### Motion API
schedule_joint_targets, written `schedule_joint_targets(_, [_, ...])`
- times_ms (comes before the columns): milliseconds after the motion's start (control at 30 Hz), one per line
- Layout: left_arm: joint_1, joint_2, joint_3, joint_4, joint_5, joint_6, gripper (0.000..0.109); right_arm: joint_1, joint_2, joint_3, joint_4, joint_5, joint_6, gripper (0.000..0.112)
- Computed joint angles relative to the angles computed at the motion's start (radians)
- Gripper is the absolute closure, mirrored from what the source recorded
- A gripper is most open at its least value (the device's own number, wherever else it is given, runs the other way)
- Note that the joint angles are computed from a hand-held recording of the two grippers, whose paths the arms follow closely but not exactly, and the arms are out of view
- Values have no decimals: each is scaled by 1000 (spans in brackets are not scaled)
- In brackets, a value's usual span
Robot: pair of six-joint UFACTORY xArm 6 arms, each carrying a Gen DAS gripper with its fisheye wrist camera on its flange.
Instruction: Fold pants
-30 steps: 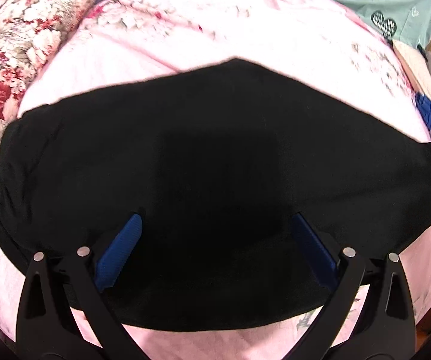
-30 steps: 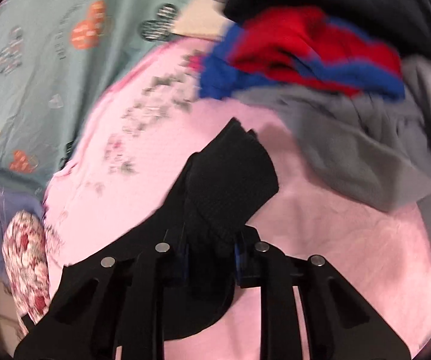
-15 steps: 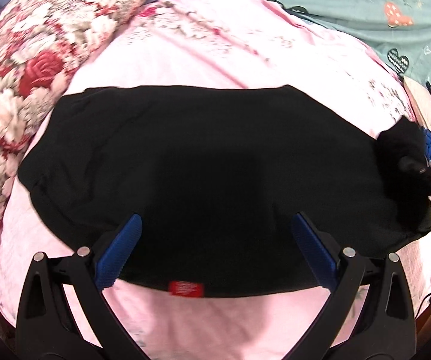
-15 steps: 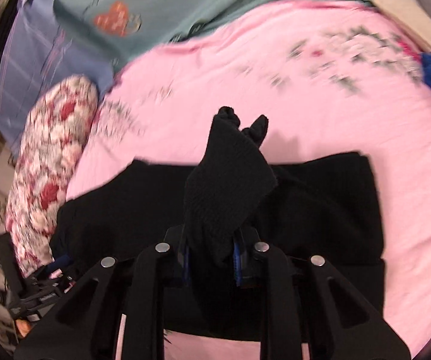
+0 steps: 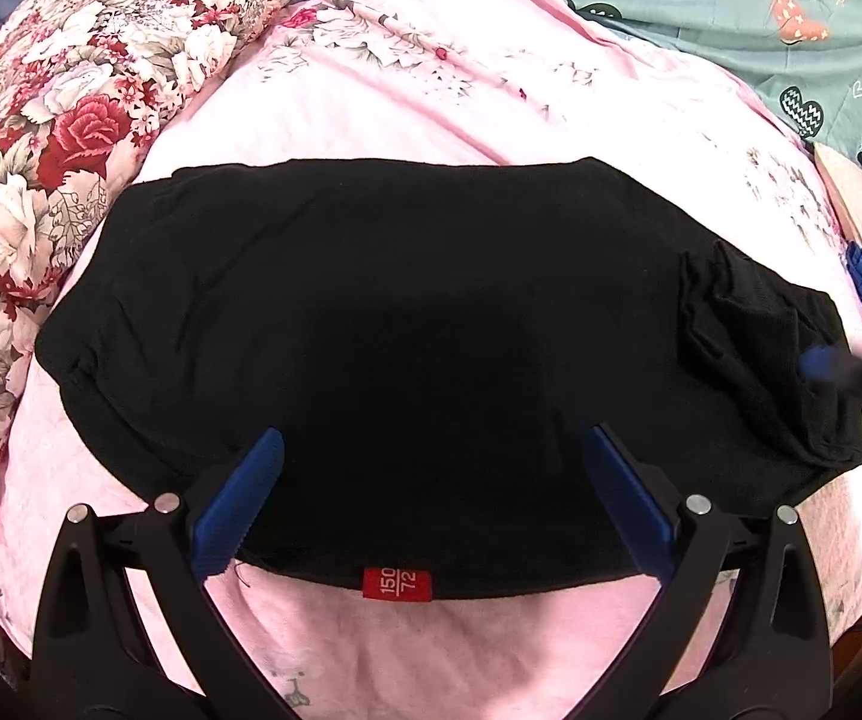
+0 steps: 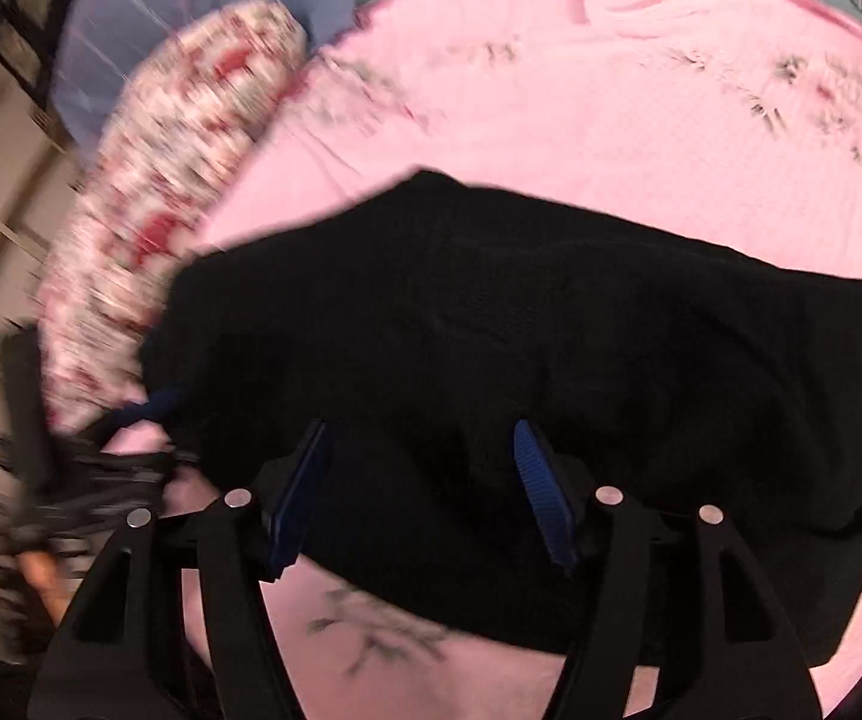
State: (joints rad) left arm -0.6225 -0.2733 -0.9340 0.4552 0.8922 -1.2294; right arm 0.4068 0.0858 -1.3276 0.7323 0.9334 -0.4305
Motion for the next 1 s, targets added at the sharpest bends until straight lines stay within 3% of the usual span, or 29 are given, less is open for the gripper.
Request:
schedule_joint_targets(33, [1, 6, -6, -5, 0, 5, 8, -34, -4, -8, 81, 45, -32, 49])
schedule_joint_targets(100, [0, 24, -29, -11, -1, 15, 8, -73, -28, 7, 119, 9, -30, 49])
schedule_joint_targets(167, [-9, 50, -69, 5, 5, 24, 8, -95, -51, 56, -12, -154, 63, 49])
schedule_joint_targets(300, [-27, 124, -178, 34, 15, 51, 8, -144, -54, 98, -290, -315, 307, 54])
schedule_joint_targets(367, [-33, 170, -236, 37, 4, 66, 8, -154, -61, 122, -395, -368, 345, 80])
schedule_joint_targets(433, [-38, 225, -300, 31, -30, 95, 8, -175, -49, 112, -351, -333, 303, 99])
schedule_joint_targets(500, [-51, 288, -370, 52, -58, 122, 8, -178, -19, 87, -290, -298, 272, 99])
schedule_joint_targets(600, [-75, 417, -518, 80, -4, 181, 8, -155, 29, 42, -349, -293, 288, 99])
schedule_joint_targets(667, [-79, 499, -609, 61, 60, 230, 8, -155, 83, -18, -396, -248, 302, 99])
schedule_joint_targets(733, [-81, 599, -719, 25, 184, 284, 8, -169, 125, -47, -450, -274, 360, 102])
schedule_joint_targets(767, [-78, 616, -728, 17, 208, 288, 8, -183, 135, -47, -426, -310, 355, 102])
schedule_joint_targets(867, [-64, 546, -626, -4, 146, 257, 8, -212, 130, -40, -392, -320, 367, 96])
schedule_joint_targets(933, [-58, 507, -579, -12, 132, 243, 8, -223, 87, -9, -243, -290, 244, 94])
schedule_joint_targets(1000, [-53, 476, -543, -7, 139, 225, 8, -237, 24, 41, -184, -227, 168, 73])
